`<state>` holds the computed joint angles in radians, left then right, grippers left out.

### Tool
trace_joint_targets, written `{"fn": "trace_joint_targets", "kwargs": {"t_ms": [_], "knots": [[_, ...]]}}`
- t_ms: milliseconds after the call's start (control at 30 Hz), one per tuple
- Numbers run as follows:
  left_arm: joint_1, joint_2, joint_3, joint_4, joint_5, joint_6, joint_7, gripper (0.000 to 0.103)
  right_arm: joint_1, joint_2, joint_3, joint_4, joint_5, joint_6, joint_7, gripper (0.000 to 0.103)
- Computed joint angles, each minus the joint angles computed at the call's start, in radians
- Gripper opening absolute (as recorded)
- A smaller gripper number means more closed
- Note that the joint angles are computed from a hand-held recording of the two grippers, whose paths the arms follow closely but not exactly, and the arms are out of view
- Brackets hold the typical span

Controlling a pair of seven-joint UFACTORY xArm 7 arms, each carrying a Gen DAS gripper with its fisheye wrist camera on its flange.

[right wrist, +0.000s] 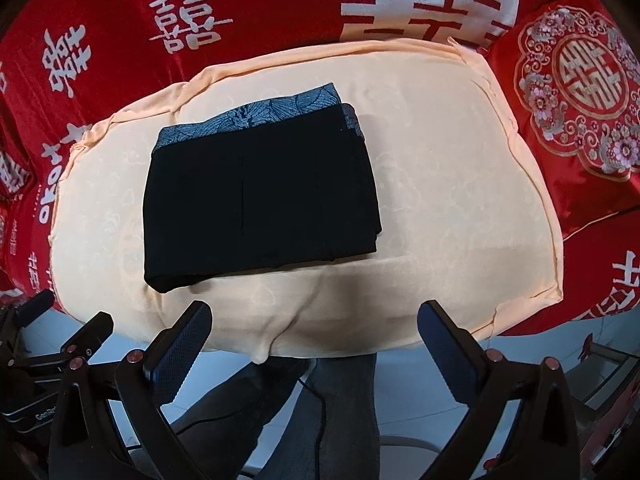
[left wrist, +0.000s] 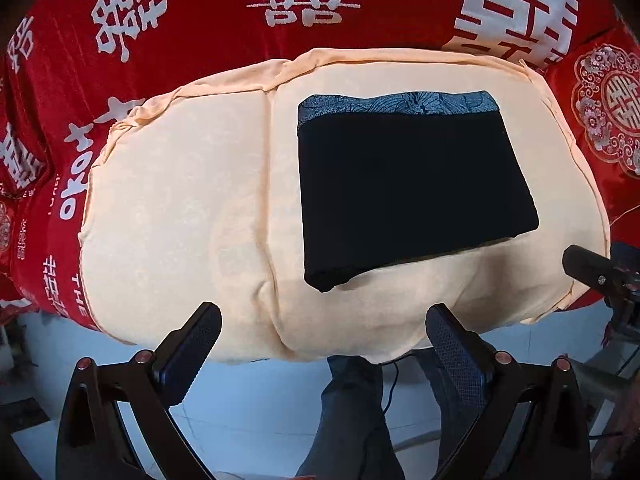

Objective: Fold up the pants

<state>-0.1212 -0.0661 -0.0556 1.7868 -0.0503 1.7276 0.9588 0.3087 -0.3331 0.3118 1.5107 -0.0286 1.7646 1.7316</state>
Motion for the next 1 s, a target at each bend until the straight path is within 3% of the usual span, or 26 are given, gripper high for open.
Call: {"fn": "trace_joint_targets", "kwargs": {"t_ms": [467, 1000], "knots": [[-0.014, -0.034, -0.007, -0.028, -0.005, -0.014, 0.014, 0.103, 0.018, 0.076, -0.001, 0.107, -0.053, 0.086, -0.033, 0.103], [-0.02, -0.035, -0.008, -0.02, -0.011, -0.035, 0.003, 0.103, 0.044, 0.131, -0.012, 0.183, -0.076, 0.119, -0.035, 0.103]]}}
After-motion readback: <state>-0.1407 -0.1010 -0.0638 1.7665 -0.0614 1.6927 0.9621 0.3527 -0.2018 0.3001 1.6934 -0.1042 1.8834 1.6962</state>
